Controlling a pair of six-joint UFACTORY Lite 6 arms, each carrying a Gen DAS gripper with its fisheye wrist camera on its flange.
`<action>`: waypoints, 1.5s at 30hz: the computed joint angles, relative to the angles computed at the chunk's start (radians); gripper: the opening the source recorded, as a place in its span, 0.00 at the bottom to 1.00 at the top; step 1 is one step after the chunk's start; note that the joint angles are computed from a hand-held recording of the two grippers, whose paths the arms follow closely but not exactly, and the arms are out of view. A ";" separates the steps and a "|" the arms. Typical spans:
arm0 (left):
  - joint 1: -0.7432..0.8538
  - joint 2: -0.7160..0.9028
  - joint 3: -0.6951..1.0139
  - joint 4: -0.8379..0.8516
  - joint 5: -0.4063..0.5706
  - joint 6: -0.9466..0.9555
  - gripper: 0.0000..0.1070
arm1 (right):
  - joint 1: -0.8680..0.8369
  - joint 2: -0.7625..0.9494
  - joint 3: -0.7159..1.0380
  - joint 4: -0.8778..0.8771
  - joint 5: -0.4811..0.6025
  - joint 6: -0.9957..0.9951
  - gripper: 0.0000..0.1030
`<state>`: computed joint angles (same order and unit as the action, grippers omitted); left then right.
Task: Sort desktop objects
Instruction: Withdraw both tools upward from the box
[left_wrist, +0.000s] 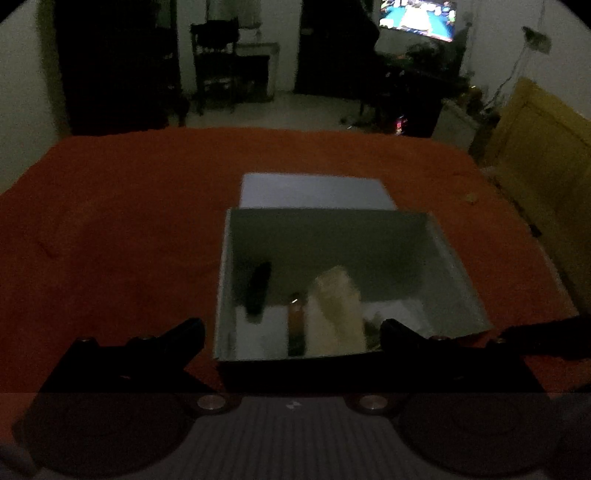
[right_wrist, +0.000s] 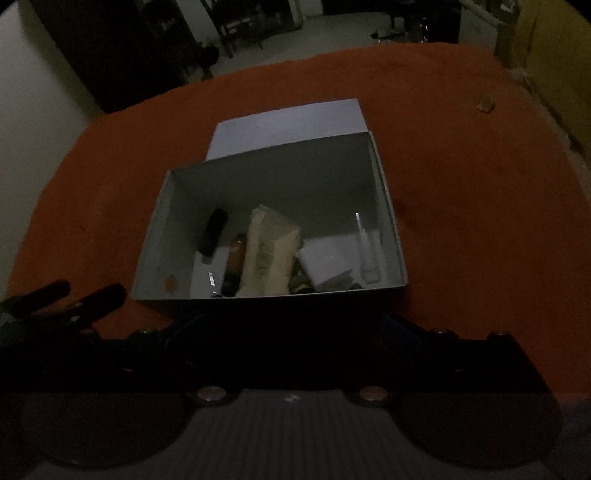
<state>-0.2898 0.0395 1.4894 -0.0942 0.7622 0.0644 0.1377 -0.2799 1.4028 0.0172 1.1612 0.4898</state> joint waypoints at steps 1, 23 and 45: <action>0.008 0.011 0.008 -0.003 0.016 -0.009 0.96 | 0.003 0.009 0.008 -0.003 0.004 0.014 1.00; 0.042 0.031 -0.001 -0.045 0.046 0.037 0.96 | 0.054 -0.011 -0.030 -0.046 -0.028 0.046 1.00; 0.057 0.161 0.161 -0.061 0.143 0.048 0.96 | -0.025 0.107 0.091 0.023 0.047 -0.086 1.00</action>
